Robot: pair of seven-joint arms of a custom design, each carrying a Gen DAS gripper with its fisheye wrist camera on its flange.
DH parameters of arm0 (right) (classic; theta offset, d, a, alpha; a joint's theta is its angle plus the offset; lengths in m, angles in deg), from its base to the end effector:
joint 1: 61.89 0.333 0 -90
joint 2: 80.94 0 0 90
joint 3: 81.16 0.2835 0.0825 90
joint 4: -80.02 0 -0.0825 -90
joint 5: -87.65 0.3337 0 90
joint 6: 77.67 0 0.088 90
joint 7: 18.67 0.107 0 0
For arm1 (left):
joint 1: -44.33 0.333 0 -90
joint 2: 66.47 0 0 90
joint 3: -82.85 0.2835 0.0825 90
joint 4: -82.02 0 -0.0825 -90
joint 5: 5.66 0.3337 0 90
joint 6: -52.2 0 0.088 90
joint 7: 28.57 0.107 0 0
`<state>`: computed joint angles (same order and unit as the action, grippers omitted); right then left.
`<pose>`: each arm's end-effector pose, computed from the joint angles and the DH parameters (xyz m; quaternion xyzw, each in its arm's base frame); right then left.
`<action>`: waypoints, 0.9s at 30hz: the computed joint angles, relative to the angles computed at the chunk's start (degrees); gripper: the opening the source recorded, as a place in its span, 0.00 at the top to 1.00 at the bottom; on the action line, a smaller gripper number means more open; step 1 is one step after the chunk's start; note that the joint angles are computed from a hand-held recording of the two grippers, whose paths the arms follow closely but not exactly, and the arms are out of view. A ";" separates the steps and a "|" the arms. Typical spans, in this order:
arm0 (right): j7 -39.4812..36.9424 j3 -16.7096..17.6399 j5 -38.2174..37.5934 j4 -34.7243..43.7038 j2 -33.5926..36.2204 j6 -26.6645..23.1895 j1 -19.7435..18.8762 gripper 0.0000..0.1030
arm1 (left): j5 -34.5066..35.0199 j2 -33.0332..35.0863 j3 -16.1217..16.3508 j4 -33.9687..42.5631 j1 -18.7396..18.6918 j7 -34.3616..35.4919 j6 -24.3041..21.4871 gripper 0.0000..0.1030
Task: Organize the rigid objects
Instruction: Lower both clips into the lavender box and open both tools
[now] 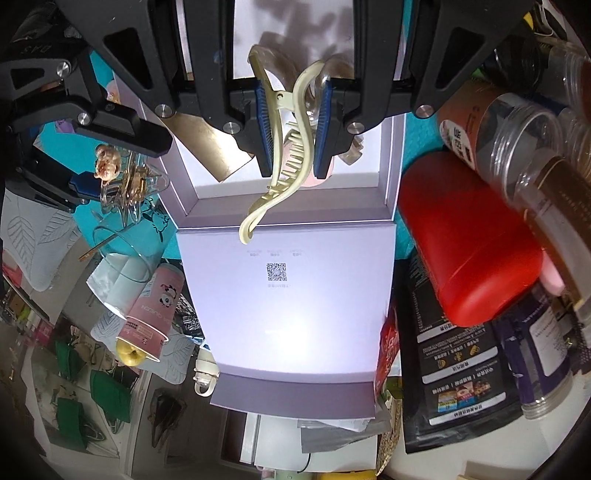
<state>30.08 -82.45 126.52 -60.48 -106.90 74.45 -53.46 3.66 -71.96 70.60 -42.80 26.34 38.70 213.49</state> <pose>0.4194 0.0341 0.5235 -0.7524 0.5307 -0.1514 0.3597 0.4466 -0.2731 0.5089 -0.5640 0.7430 -0.3173 0.1710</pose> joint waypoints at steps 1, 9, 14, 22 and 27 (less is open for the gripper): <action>0.01 0.01 -0.03 0.14 0.44 0.22 -0.03 0.45 | -0.11 0.43 0.04 0.25 0.01 0.22 -0.07 0.79; -0.04 -0.06 -0.02 1.72 4.25 -0.45 -0.03 0.45 | -4.37 3.54 -0.27 2.63 0.66 4.44 -2.22 0.79; -0.82 0.06 0.21 2.44 5.76 -0.31 0.32 0.45 | -5.52 5.73 -1.08 4.66 1.46 5.82 -3.48 0.79; -1.05 0.35 0.13 4.83 9.10 0.04 0.56 0.45 | -2.28 8.77 -2.20 8.65 2.57 4.17 -6.16 0.79; -1.12 0.39 0.08 6.50 10.99 -0.40 0.52 0.45 | -1.55 10.28 -2.58 10.87 3.13 3.64 -7.87 0.79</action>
